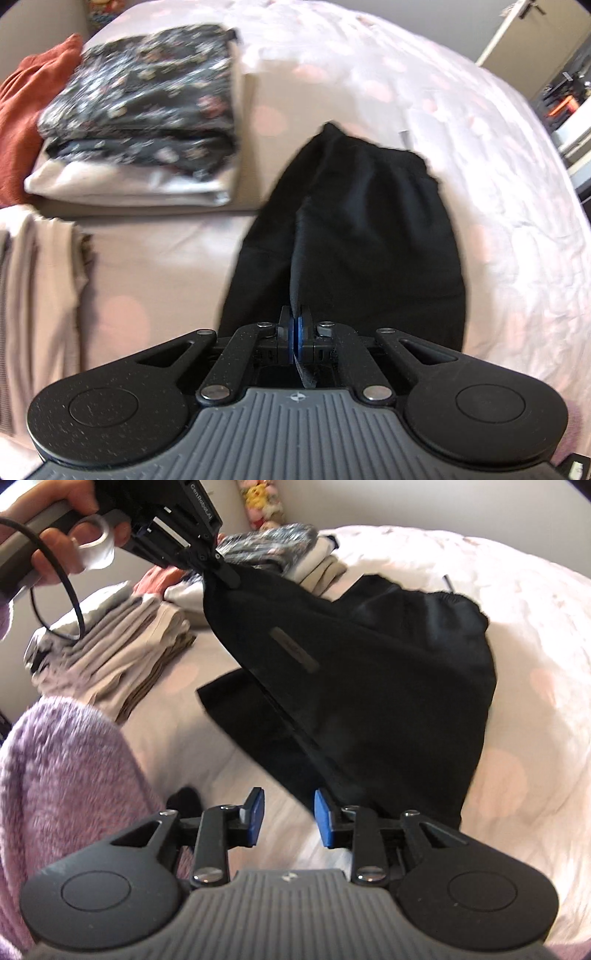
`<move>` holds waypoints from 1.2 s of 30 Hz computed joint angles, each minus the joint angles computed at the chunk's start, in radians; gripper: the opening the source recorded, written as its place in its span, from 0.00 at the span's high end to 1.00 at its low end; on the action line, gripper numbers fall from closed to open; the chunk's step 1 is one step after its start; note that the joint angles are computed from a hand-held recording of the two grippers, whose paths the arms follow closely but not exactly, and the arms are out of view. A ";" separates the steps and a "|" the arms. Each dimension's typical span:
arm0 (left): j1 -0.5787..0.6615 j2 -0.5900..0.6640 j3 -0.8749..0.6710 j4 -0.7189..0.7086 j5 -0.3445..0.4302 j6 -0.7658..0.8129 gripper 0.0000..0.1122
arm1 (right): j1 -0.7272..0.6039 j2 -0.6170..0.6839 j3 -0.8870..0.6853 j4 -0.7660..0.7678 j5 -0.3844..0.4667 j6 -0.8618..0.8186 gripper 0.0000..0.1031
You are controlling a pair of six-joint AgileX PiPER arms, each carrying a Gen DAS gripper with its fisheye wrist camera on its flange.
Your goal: Fold clothes
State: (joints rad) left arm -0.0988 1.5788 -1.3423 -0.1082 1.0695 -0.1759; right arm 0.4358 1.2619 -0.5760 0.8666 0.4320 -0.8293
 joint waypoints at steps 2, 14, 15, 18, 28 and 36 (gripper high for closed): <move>0.048 0.019 0.022 -0.017 0.000 0.034 1.00 | 0.009 -0.005 0.013 -0.010 -0.006 0.007 0.67; 0.238 0.152 0.228 -0.167 -0.189 0.261 0.97 | 0.020 -0.020 0.035 -0.291 -0.067 0.339 0.66; 0.244 0.156 0.235 -0.173 -0.193 0.273 0.93 | 0.022 -0.023 0.034 -0.344 -0.069 0.397 0.66; 0.253 0.147 0.248 -0.162 -0.189 0.286 0.84 | 0.026 -0.021 0.029 -0.524 -0.065 0.609 0.65; 0.292 0.118 0.271 -0.199 -0.185 0.374 0.54 | -0.323 0.017 0.045 -0.045 0.050 0.319 0.46; 0.241 0.192 0.260 -0.192 -0.207 0.335 0.55 | -0.361 0.228 -0.008 0.198 0.105 0.192 0.46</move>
State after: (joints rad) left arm 0.1420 1.7711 -1.0825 -0.3003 0.8624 0.1592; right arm 0.0749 1.4898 -0.5841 1.0644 0.5371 -0.6372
